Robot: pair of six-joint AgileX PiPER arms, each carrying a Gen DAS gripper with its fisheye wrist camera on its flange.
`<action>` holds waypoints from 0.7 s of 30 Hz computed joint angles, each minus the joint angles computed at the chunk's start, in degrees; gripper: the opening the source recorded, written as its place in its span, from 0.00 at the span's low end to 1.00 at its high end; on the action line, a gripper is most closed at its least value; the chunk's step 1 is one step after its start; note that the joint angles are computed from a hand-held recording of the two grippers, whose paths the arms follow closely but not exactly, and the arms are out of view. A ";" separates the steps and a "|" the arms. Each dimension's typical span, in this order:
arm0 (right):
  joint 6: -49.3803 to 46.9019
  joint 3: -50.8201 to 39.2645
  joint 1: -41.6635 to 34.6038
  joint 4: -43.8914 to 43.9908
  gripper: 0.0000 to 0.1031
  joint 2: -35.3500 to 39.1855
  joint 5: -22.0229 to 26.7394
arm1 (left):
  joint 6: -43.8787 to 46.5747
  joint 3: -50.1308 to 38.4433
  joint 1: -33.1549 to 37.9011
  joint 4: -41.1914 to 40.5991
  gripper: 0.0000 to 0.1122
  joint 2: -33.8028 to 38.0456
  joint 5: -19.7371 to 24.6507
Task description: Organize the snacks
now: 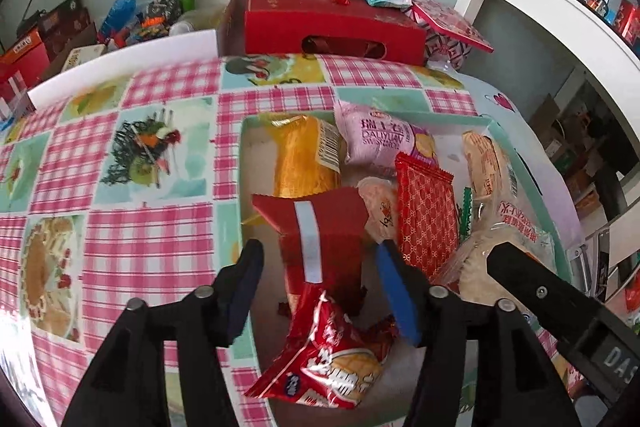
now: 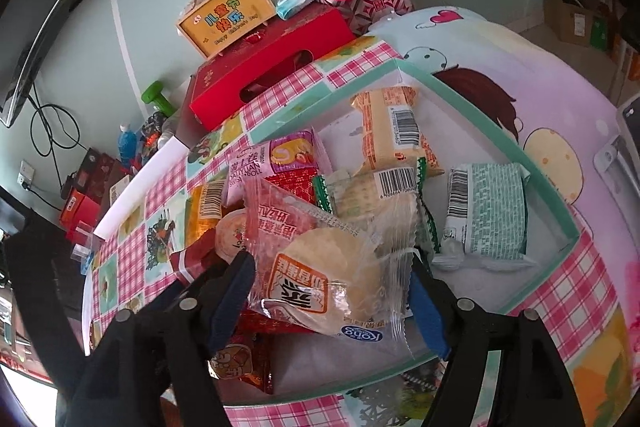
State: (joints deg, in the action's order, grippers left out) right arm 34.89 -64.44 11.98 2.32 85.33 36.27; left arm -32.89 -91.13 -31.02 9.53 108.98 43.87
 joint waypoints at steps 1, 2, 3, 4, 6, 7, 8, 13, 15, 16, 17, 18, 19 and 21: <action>0.45 -0.18 0.20 -0.68 0.75 0.00 0.19 | -0.73 -0.04 -0.06 0.76 0.56 -0.36 0.66; 0.72 -0.30 0.38 -1.21 0.76 -0.01 0.32 | -1.31 -0.06 -0.01 1.20 0.56 -0.72 1.27; 1.00 -0.39 0.53 -1.67 0.76 -0.03 0.44 | -1.69 -0.02 0.08 1.45 0.56 -0.98 1.63; 1.34 -0.46 0.70 -2.12 0.76 -0.04 0.53 | -2.30 0.28 0.25 1.87 0.56 -1.52 1.99; 1.70 -0.69 1.01 -2.89 0.76 -0.02 0.76 | -3.14 0.87 0.69 2.48 0.56 -2.32 2.32; 1.79 -0.74 1.09 -3.12 0.76 -0.01 0.81 | -4.06 1.19 0.86 3.18 0.56 -2.71 2.71; 2.07 -0.80 1.25 -3.56 0.76 0.03 0.88 | -5.02 1.60 0.96 3.92 0.56 -3.08 2.97; 4.05 -1.04 2.37 -7.06 0.87 0.17 1.08 | -10.42 3.72 1.69 8.16 0.70 -4.66 4.40; 6.08 -0.86 3.24 -10.06 1.00 0.01 0.59 | -13.59 4.27 1.59 11.05 0.80 -4.83 5.37; 7.28 -0.94 3.83 -11.83 1.00 0.03 0.62 | -15.09 4.65 1.52 12.59 0.80 -4.97 5.96; 8.09 -1.21 4.40 -13.24 1.00 0.20 1.02 | -16.12 4.94 1.61 13.61 0.80 -4.98 6.34; 8.54 -1.32 4.93 -14.11 1.00 0.34 1.22 | -17.63 5.58 1.50 15.04 0.81 -5.29 6.89; 8.70 -1.34 5.37 -14.48 1.00 0.36 1.44 | -18.87 6.15 1.46 16.14 0.82 -5.58 7.41; 9.19 -1.38 6.53 -15.34 1.00 0.34 1.91 | -20.26 7.64 1.45 17.37 0.84 -6.56 7.73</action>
